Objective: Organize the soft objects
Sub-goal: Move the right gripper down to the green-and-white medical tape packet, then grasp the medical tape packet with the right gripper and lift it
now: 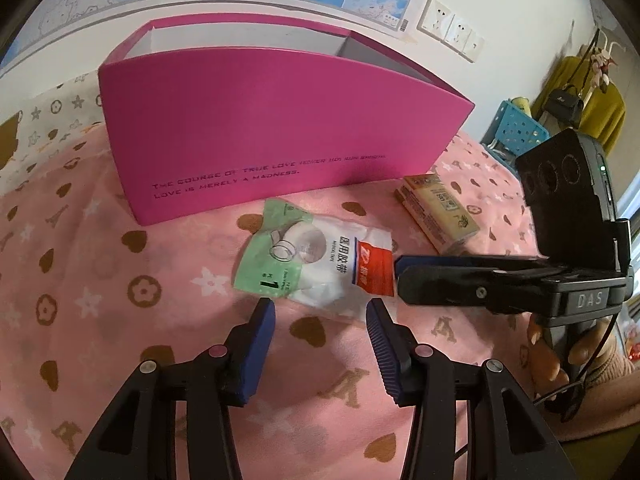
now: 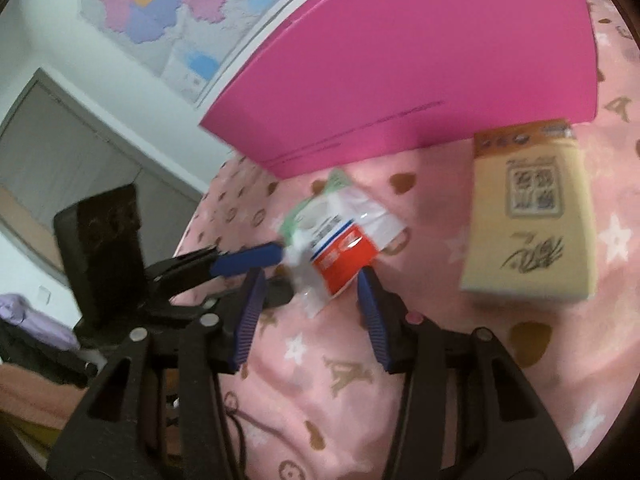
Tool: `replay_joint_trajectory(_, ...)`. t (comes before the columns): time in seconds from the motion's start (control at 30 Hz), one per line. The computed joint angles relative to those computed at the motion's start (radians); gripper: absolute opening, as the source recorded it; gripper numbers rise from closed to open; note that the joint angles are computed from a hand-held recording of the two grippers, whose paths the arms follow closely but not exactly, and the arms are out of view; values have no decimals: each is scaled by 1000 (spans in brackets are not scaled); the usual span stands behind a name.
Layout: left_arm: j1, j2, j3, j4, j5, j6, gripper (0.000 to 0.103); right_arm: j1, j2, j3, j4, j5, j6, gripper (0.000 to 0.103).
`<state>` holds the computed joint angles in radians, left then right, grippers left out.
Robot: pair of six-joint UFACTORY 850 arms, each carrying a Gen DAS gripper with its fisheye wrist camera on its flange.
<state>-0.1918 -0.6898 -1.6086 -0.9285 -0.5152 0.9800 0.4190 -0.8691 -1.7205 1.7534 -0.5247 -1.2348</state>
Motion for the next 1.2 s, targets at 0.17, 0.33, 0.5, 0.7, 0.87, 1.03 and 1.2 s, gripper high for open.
replay_joint_trajectory(0.17, 13, -20, -42, 98, 30, -98, 56, 12, 0, -18, -58, 82, 57, 50)
replay_joint_trajectory(0.33, 37, -83, -137, 59, -93, -74, 59, 19, -25, -62, -89, 107, 107, 50)
replay_joint_trajectory(0.5, 43, -120, -194, 35, -180, -70, 65, 19, -44, -94, -118, 111, 139, 50)
replay_joint_trajectory(0.7, 68, -104, -155, -67, -218, -19, 64, 7, -49, -85, -27, 62, 77, 52)
replay_joint_trajectory(0.87, 96, -103, -130, -168, -307, 29, 56, -6, -57, -77, 74, -6, -13, 51)
replay_joint_trajectory(1.03, 85, -85, -106, -155, -273, 35, 54, -1, -71, -110, -29, 13, 64, 41)
replay_joint_trajectory(1.2, 73, -89, -117, -132, -255, 16, 54, 6, -65, -106, -51, 68, 79, 21)
